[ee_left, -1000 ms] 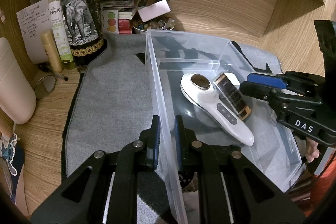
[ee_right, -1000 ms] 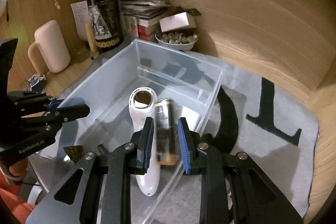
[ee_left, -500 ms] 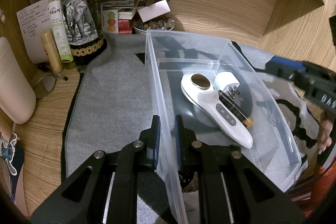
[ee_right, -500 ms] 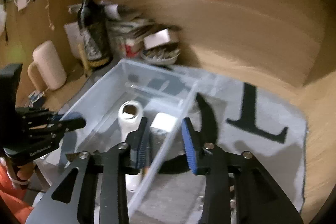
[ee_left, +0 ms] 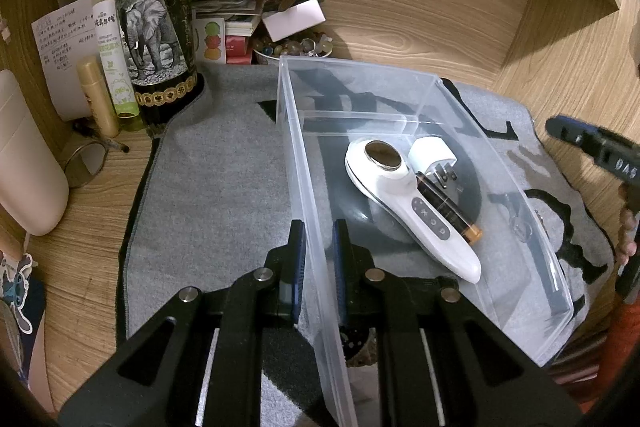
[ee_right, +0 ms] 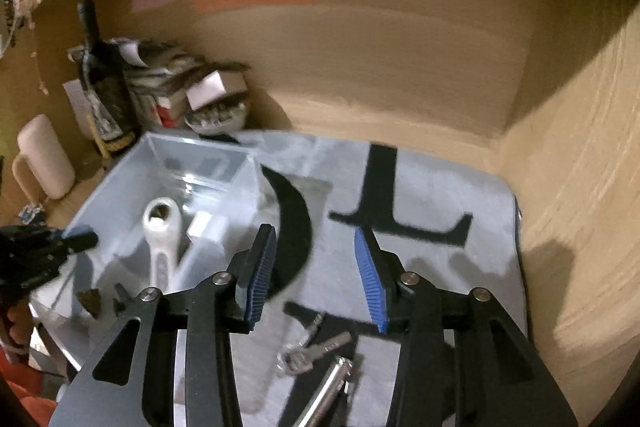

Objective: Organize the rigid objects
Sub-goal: 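Grasp the small black part on the mat with the right tool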

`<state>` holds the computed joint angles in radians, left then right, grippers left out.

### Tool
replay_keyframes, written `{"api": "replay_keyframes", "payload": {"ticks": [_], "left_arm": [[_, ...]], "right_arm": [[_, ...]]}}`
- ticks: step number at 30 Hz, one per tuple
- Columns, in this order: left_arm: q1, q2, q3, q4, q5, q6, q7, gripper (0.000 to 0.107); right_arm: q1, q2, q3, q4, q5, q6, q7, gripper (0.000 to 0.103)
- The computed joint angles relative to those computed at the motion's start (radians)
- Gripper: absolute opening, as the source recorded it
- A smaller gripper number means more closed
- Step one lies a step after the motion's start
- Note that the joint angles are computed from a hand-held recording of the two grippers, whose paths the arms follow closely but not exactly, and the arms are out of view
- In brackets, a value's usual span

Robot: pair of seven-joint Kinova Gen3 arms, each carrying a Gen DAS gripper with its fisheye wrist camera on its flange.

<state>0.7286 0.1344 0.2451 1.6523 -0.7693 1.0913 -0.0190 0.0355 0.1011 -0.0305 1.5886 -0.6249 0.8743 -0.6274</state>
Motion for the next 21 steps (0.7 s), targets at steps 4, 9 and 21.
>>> {"api": "replay_keyframes", "payload": {"ticks": [4,9,21], "left_arm": [[0.002,0.002,0.000,-0.002,-0.001,0.004,0.002,0.013],[0.003,0.003,-0.001,-0.003,0.000,0.006,0.000,0.013],[0.001,-0.001,0.000,0.002,0.000,0.005,0.003,0.013]], "right_arm": [[-0.015,0.036,-0.004,-0.003,0.070,0.014,-0.043,0.038],[-0.022,0.074,-0.018,0.007,0.132,0.037,-0.070,0.038],[-0.072,0.151,-0.073,-0.053,0.194,0.090,-0.063,0.038]]}}
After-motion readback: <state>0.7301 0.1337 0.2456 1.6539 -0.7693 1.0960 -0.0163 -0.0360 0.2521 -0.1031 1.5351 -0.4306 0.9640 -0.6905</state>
